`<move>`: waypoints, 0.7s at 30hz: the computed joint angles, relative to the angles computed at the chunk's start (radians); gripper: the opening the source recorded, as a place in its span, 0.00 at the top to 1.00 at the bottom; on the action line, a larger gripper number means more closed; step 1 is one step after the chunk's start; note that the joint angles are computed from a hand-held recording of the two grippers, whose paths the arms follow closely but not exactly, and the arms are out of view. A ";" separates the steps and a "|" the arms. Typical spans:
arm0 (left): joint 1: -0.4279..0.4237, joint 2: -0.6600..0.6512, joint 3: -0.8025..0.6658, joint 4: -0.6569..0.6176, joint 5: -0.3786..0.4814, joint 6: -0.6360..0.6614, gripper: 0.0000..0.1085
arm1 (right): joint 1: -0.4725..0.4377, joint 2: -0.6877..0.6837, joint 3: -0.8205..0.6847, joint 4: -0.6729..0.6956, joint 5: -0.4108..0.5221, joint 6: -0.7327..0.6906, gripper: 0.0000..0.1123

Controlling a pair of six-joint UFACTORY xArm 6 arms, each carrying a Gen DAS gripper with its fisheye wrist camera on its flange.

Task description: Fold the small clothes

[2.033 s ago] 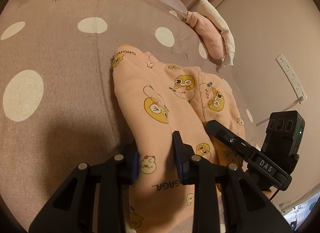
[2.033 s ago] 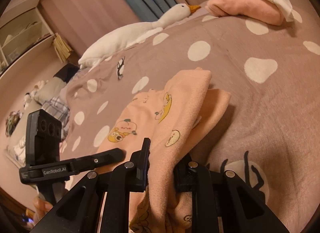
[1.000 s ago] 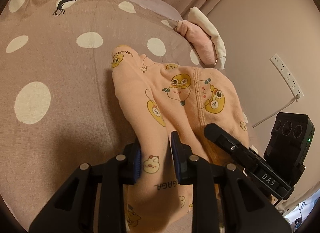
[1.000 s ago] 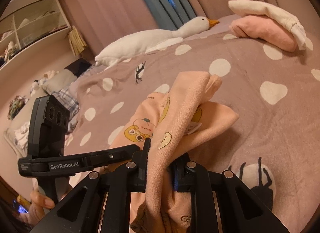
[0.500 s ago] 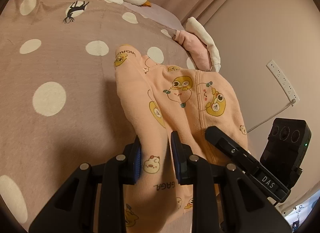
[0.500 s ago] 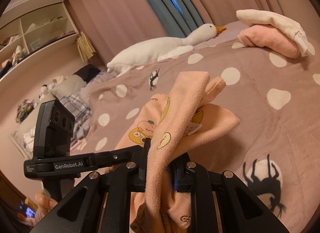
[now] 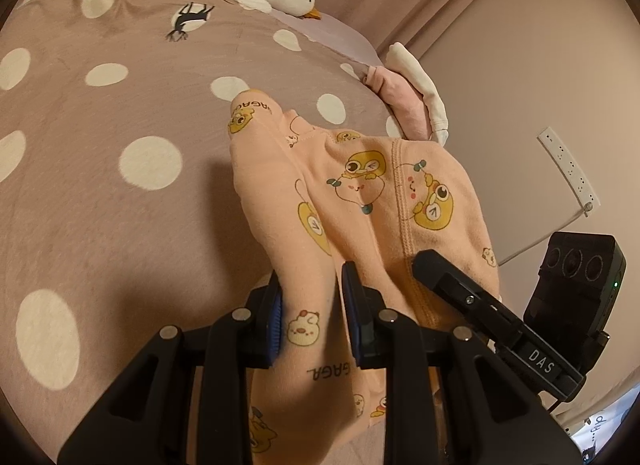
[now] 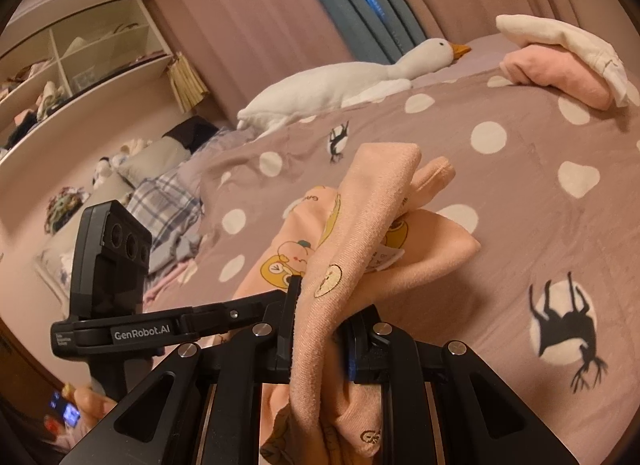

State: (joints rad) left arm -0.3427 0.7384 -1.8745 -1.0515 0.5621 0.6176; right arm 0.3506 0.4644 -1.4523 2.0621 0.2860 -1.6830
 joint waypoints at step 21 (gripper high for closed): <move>0.038 -0.100 0.167 -0.047 -0.049 0.034 0.78 | 0.071 0.048 -0.049 -0.103 -0.031 0.104 0.83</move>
State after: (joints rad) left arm -0.3043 0.6383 -1.7076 -1.0988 0.5135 0.6515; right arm 0.4220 0.5128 -1.5011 1.9592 0.2555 -1.5794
